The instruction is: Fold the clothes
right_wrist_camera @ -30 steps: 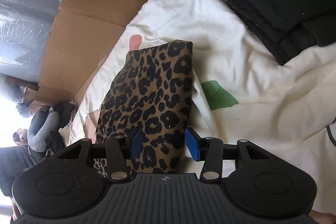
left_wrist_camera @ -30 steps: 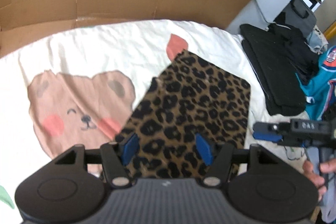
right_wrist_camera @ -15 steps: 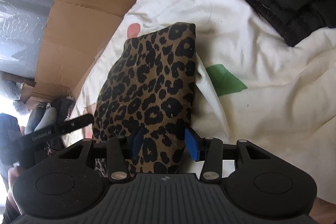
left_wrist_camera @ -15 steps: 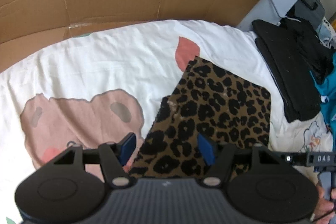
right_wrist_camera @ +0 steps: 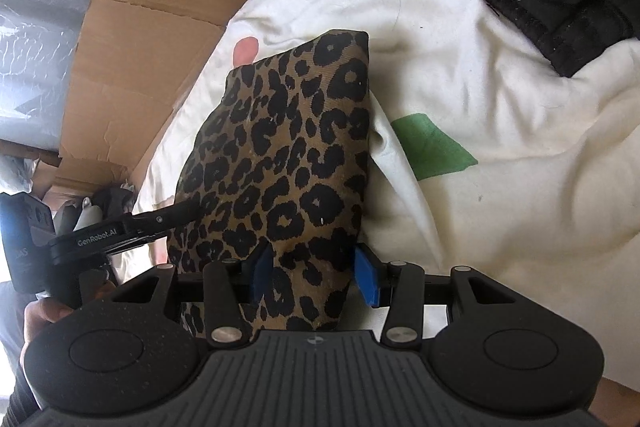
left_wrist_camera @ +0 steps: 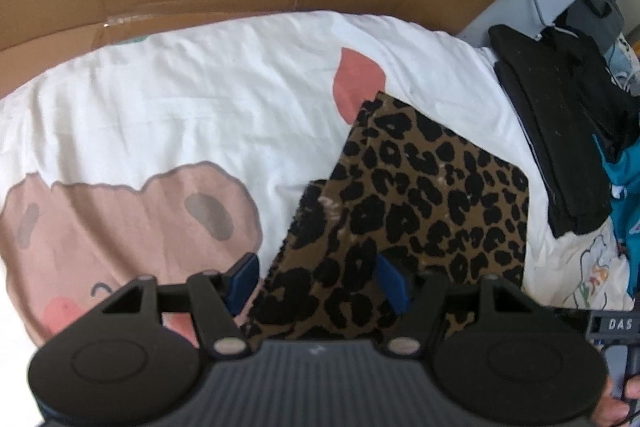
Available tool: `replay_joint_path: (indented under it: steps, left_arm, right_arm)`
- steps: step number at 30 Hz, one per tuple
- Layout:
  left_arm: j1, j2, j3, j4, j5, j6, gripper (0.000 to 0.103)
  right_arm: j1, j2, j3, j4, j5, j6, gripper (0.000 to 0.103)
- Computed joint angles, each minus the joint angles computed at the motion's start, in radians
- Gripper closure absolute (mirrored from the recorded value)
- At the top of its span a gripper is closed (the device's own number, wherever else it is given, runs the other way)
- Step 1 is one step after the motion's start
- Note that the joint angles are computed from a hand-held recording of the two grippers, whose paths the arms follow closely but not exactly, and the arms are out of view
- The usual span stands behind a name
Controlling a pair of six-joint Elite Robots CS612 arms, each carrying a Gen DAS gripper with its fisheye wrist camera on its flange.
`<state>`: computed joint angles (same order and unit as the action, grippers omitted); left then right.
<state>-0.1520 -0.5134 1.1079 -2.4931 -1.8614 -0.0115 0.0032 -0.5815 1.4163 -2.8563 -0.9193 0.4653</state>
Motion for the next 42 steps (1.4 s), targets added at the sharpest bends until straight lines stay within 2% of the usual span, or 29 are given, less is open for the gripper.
replay_joint_path:
  steps: [3,6,9,11,12,13,15,18,20,22,25,27,30,31,32,35,37,40,42]
  left_arm:
    - [0.002,0.008,-0.009,-0.002,-0.005,0.002,0.033]
    - [0.013,0.026,-0.04,0.027,-0.058,-0.025,0.033]
    - [0.019,0.038,-0.053,0.032,-0.09,-0.037,0.034]
    - [0.023,0.044,-0.059,0.029,-0.114,-0.049,0.043]
    - [0.026,0.044,-0.057,0.015,-0.123,-0.06,0.049]
    - [0.028,0.045,-0.054,0.002,-0.131,-0.072,0.062]
    - [0.033,0.046,-0.055,-0.008,-0.145,-0.091,0.067]
    - [0.035,0.05,-0.067,0.009,-0.152,-0.096,0.065]
    - [0.032,0.053,-0.074,0.024,-0.143,-0.084,0.054]
    - [0.03,0.056,-0.081,0.033,-0.137,-0.069,0.045]
    - [0.035,0.074,-0.107,0.067,-0.178,-0.065,0.039]
    - [0.039,0.087,-0.126,0.085,-0.207,-0.072,0.037]
    - [0.04,0.096,-0.141,0.092,-0.228,-0.068,0.039]
    - [0.04,0.096,-0.141,0.092,-0.225,-0.06,0.042]
    - [0.04,0.095,-0.14,0.088,-0.226,-0.055,0.047]
    - [0.042,0.09,-0.13,0.06,-0.236,-0.057,0.06]
    - [0.042,0.084,-0.121,0.045,-0.235,-0.052,0.063]
    - [0.041,0.081,-0.116,0.038,-0.228,-0.036,0.063]
    - [0.039,0.082,-0.119,0.049,-0.217,-0.024,0.06]
  right_arm:
    - [-0.001,0.007,-0.006,-0.008,0.007,0.021,0.053]
    - [-0.003,0.014,-0.008,-0.027,0.017,0.058,0.055]
    - [-0.006,0.017,-0.009,-0.033,0.022,0.078,0.072]
    - [-0.009,0.017,-0.007,-0.039,0.03,0.087,0.088]
    - [-0.01,0.016,-0.004,-0.05,0.038,0.091,0.091]
    - [-0.012,0.016,0.0,-0.062,0.046,0.094,0.094]
    - [-0.013,0.016,0.001,-0.072,0.053,0.102,0.094]
    - [-0.012,0.018,-0.002,-0.071,0.052,0.114,0.09]
    - [-0.011,0.02,-0.005,-0.069,0.051,0.122,0.082]
    - [-0.011,0.024,-0.009,-0.074,0.055,0.134,0.079]
    - [-0.01,0.033,-0.015,-0.085,0.064,0.148,0.071]
    - [-0.009,0.041,-0.02,-0.091,0.072,0.162,0.072]
    - [-0.008,0.048,-0.027,-0.1,0.079,0.18,0.076]
    - [-0.008,0.048,-0.029,-0.099,0.077,0.179,0.088]
    - [-0.009,0.049,-0.03,-0.102,0.086,0.178,0.094]
    - [-0.01,0.044,-0.029,-0.105,0.084,0.169,0.096]
    - [-0.011,0.038,-0.026,-0.108,0.082,0.16,0.097]
    - [-0.012,0.034,-0.026,-0.112,0.084,0.156,0.097]
    - [-0.012,0.034,-0.027,-0.107,0.086,0.152,0.097]
